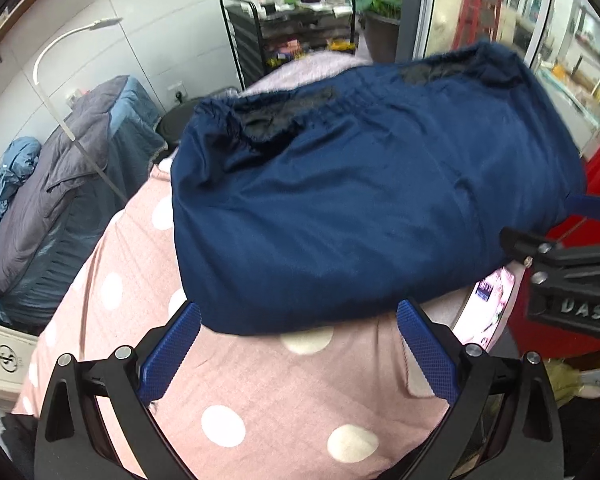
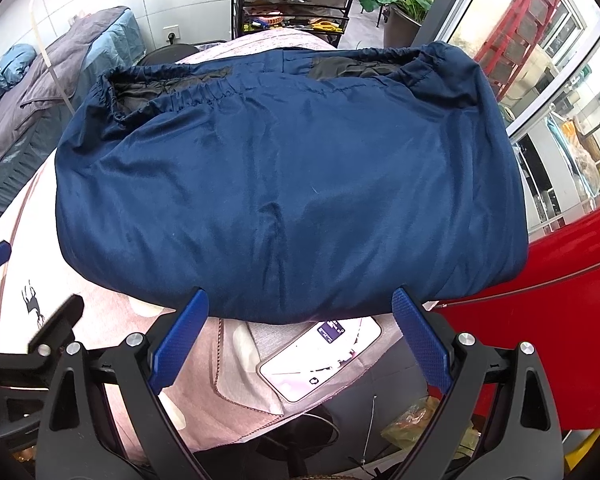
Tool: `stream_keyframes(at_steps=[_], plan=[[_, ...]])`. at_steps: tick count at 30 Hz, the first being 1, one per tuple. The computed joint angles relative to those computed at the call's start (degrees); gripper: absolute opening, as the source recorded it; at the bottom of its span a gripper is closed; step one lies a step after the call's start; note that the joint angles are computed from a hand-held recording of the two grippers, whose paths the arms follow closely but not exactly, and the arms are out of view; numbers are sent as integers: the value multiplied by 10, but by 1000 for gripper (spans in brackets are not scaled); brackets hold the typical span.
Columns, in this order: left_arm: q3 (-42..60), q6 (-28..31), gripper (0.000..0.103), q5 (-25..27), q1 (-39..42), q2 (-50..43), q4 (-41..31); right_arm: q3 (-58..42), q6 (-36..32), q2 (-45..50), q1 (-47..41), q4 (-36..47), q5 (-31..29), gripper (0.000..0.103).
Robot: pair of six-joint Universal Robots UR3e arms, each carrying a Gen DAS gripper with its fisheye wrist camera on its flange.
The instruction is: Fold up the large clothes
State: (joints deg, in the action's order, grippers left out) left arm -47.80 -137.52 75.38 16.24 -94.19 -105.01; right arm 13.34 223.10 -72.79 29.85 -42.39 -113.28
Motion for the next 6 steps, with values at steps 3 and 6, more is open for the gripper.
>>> stream_keyframes(at_steps=[3,6], plan=[[-1,5,97,-11,7,4,-7,-3,-1,2,0,1,1,92],[3,8,97,-15,10,3,-15,7,-2,-3,0,-3,2,92]])
